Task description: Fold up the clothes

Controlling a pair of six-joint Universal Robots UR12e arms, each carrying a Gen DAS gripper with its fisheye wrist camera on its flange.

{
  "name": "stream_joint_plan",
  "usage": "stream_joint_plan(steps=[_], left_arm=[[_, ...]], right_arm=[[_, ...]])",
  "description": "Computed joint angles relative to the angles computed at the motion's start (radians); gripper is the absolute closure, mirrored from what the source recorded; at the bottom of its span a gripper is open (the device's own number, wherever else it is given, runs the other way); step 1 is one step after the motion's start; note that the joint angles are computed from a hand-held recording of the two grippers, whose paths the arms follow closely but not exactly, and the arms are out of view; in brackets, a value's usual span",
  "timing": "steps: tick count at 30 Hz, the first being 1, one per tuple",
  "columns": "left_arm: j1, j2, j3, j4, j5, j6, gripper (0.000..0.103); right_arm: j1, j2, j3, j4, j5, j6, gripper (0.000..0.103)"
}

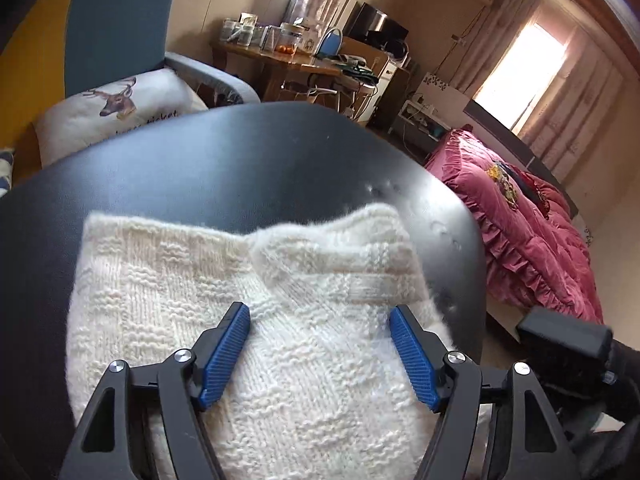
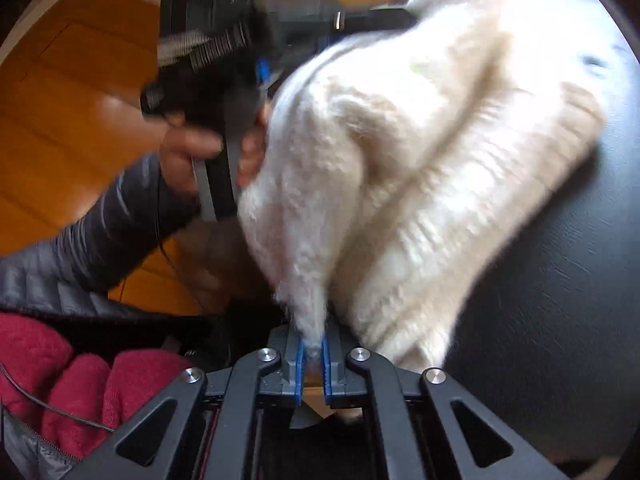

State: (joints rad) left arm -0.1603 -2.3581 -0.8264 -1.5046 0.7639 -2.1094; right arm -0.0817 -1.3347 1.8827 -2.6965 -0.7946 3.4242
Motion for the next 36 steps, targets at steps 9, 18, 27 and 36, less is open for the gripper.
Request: stream_joint_plan(steps=[9,18,27,36], left_arm=[[0.034,0.032,-0.047,-0.039,-0.153,-0.013,0.030],[0.073,0.089,-0.147,-0.031,-0.177,0.046,0.030],[0.075,0.129,-0.183,-0.239,-0.147,0.313,0.029],[0.082,0.140,-0.186,-0.314,-0.174,0.315,0.029]], right_arm=[[-0.070,-0.045,0.052,-0.340,-0.087,0.365,0.072],[-0.049,0.114,-0.153,-0.224,-0.233,0.480,0.066],[-0.034,0.058,-0.216,-0.002,-0.451,0.170,0.092],[-0.041,0.076,-0.123,-0.294,-0.312,0.513,0.068]])
